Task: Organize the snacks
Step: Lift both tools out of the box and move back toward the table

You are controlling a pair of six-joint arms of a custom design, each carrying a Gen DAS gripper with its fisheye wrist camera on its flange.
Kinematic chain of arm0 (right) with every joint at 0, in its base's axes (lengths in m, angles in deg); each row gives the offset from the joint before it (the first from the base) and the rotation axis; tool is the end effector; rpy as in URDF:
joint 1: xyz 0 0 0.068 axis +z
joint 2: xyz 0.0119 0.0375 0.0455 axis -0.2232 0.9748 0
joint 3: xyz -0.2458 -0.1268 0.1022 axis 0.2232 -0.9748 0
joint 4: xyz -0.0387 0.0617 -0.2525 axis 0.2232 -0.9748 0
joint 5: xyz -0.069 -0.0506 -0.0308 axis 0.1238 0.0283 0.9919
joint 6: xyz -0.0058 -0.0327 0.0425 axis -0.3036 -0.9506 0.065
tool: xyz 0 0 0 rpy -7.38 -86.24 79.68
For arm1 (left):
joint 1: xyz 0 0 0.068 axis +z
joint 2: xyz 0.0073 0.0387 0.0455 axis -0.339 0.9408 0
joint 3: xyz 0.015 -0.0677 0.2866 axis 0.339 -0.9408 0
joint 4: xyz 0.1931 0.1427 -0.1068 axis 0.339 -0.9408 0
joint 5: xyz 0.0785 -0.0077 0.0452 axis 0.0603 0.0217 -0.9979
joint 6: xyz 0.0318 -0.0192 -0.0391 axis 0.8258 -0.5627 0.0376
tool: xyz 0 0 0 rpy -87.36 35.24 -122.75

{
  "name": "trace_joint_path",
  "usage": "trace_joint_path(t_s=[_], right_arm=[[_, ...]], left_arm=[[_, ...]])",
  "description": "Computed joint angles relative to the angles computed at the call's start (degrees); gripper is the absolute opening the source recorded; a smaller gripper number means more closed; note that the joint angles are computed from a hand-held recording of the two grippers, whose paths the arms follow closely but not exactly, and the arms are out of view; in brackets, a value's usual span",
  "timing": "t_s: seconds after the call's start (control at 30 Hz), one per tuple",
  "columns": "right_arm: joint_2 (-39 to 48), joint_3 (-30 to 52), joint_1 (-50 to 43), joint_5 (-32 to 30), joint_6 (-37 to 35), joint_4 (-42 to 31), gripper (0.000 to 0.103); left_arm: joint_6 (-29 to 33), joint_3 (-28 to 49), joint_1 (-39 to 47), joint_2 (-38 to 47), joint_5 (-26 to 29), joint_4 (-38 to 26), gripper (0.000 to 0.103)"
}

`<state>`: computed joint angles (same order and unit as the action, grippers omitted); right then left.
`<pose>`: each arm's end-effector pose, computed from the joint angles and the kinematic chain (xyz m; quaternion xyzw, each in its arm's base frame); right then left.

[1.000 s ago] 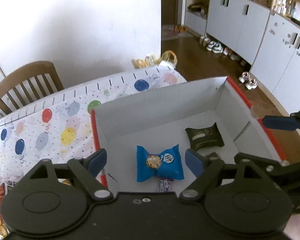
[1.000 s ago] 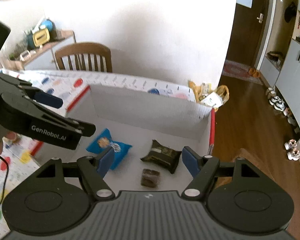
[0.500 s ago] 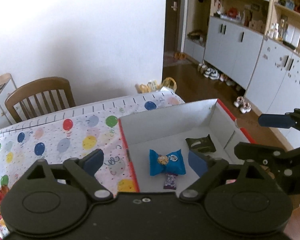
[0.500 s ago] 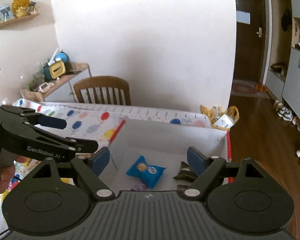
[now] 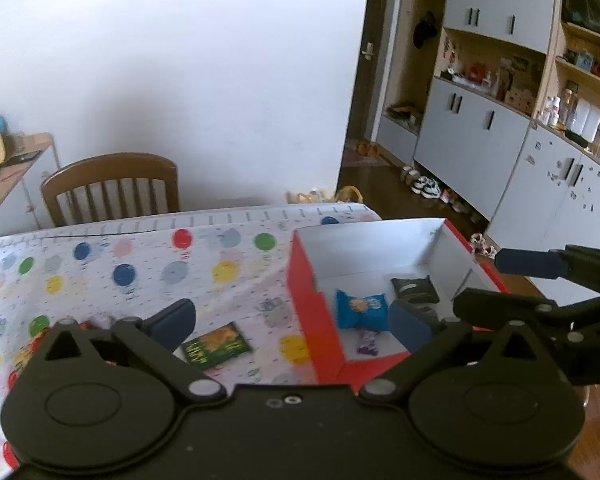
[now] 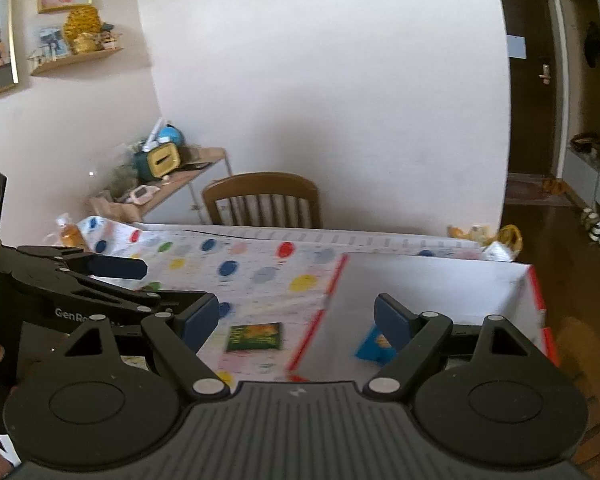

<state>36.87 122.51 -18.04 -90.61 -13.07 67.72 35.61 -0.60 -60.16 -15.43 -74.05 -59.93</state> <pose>0.2044 0.0003 0.2547 -0.1359 0.8484 0.1927 0.4740 0.2103 -0.1626 0.2720 0.0717 0.8976 -0.0745 0.4285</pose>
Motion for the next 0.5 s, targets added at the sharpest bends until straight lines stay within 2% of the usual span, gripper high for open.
trace_joint_path(t_s=[0.3,0.5], right_arm=[[-3.56,-3.35,20.48,17.26,11.07,3.05,0.085],[-2.26,-4.3,33.28,28.64,16.58,5.45,0.085]], left_arm=[[4.25,-8.1,8.81,-13.05,2.92,-2.85,0.103],[8.47,-11.14,20.41,-19.31,10.29,-5.26,0.103]])
